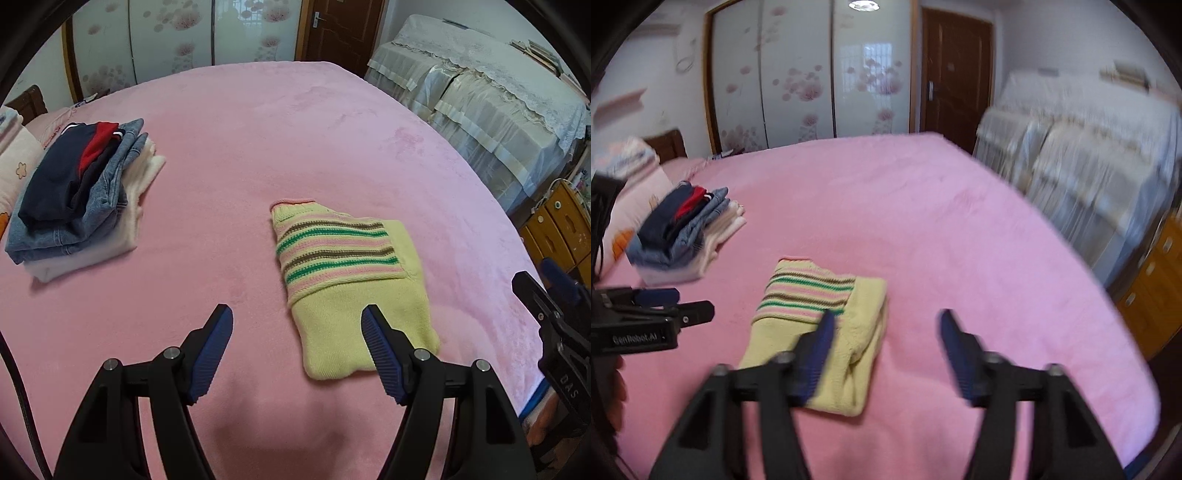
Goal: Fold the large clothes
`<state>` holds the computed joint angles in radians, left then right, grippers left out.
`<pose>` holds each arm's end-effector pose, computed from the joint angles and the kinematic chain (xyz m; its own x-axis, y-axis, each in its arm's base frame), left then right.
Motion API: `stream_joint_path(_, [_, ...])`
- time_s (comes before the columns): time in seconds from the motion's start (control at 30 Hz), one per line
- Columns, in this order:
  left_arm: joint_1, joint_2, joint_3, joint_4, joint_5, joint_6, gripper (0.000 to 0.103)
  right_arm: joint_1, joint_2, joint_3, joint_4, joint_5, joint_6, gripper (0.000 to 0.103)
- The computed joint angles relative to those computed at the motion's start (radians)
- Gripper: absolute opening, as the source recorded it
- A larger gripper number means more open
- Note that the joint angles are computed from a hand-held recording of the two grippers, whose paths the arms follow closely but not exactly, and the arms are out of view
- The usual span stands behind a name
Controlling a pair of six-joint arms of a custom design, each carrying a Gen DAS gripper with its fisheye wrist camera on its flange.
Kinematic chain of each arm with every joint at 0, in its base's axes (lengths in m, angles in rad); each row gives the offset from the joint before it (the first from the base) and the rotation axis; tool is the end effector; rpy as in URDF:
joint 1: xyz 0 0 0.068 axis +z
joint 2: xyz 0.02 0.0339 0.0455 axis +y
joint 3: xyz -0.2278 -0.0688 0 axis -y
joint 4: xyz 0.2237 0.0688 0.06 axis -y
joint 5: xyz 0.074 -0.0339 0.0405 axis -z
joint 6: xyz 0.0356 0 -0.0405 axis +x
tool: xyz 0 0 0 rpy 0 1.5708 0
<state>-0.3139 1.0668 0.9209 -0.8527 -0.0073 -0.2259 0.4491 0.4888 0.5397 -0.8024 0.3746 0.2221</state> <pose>0.1897 -0.0613 0.2477 -0.8476 0.0397 -0.5291 0.1181 0.9863 -0.1153 0.1115 0.0393 0.2186 -0.6359 -0.0789 -0.7677 -0.0237 0.9963 -0.0827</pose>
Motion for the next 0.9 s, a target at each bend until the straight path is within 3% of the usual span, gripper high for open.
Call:
stream_joint_path(0.07, [0.003, -0.003, 0.018, -0.022, 0.015, 0.006, 0.071, 0.030, -0.005, 0.030, -0.018, 0.028, -0.020, 0.081])
stream_joint_path(0.13, [0.001, 0.010, 0.037, -0.034, 0.035, 0.009, 0.071, 0.008, 0.002, 0.061, -0.030, -0.019, -0.043, 0.081])
stream_joint_path(0.23, [0.011, 0.057, 0.065, -0.037, 0.090, 0.024, 0.071, -0.136, 0.041, 0.103, -0.031, -0.193, -0.116, 0.081])
stream_joint_path(0.33, [0.042, 0.088, 0.070, -0.024, 0.178, 0.057, 0.071, -0.344, 0.128, 0.149, -0.040, -0.441, -0.176, 0.081])
stream_joint_path(0.4, [0.059, 0.109, 0.075, -0.023, 0.223, 0.075, 0.071, -0.474, 0.224, 0.173, -0.042, -0.605, -0.224, 0.081])
stream_joint_path(0.5, [0.059, 0.143, 0.088, -0.010, 0.232, 0.090, 0.071, -0.568, 0.356, 0.189, -0.032, -0.731, -0.273, 0.081])
stream_joint_path(0.7, [0.081, 0.278, 0.115, 0.037, 0.306, 0.150, 0.071, -0.646, 0.657, 0.179, 0.062, -0.901, -0.303, 0.081])
stream_joint_path(0.9, [0.128, 0.469, 0.096, 0.152, 0.373, 0.152, 0.071, -0.684, 0.967, 0.173, 0.222, -1.035, -0.272, 0.081])
